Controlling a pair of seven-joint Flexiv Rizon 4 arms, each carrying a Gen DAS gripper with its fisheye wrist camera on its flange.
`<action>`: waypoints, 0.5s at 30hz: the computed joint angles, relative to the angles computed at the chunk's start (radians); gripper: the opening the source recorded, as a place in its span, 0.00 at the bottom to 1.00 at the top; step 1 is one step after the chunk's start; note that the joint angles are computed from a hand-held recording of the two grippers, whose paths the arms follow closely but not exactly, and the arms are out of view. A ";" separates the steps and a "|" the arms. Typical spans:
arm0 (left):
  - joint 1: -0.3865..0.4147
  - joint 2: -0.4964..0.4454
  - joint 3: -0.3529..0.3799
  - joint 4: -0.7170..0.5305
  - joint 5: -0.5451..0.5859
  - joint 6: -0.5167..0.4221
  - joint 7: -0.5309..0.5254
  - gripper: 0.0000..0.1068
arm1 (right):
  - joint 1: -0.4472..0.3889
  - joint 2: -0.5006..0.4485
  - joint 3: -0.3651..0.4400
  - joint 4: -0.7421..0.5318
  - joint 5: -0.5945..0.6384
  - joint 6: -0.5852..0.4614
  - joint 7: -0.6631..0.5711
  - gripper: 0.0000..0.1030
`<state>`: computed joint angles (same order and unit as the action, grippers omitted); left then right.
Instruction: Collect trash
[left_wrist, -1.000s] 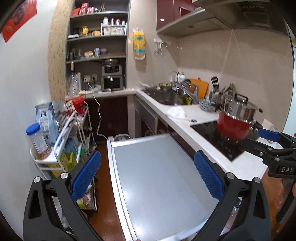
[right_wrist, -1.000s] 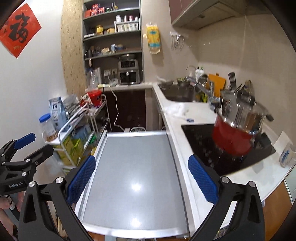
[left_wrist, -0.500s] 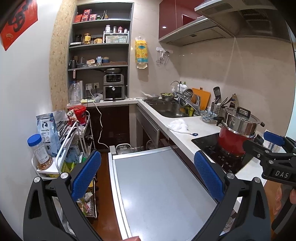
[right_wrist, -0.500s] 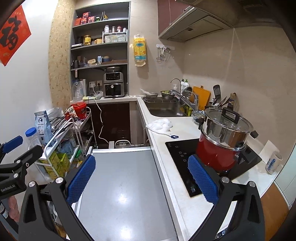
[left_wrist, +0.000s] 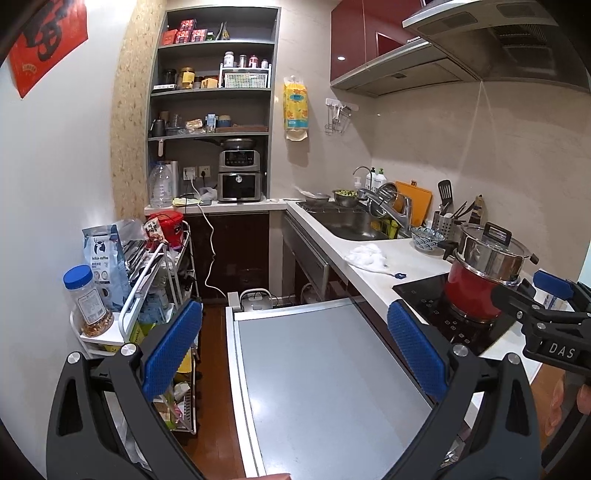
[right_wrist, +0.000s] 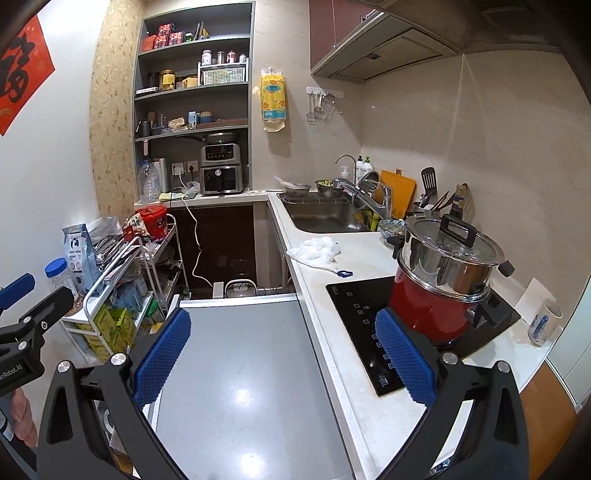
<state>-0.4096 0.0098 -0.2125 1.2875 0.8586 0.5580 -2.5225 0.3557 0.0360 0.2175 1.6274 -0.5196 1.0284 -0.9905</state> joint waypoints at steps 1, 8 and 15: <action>0.000 0.000 0.000 -0.001 -0.001 -0.002 0.003 0.95 | 0.000 -0.001 0.000 -0.001 0.000 -0.002 0.000 0.96; 0.001 0.002 0.001 0.001 -0.017 -0.001 0.010 0.95 | 0.003 -0.005 0.001 -0.003 -0.029 -0.032 0.018 0.96; 0.002 0.002 -0.003 0.000 -0.015 -0.025 0.004 0.95 | 0.006 0.002 0.006 0.008 -0.048 -0.050 0.033 0.96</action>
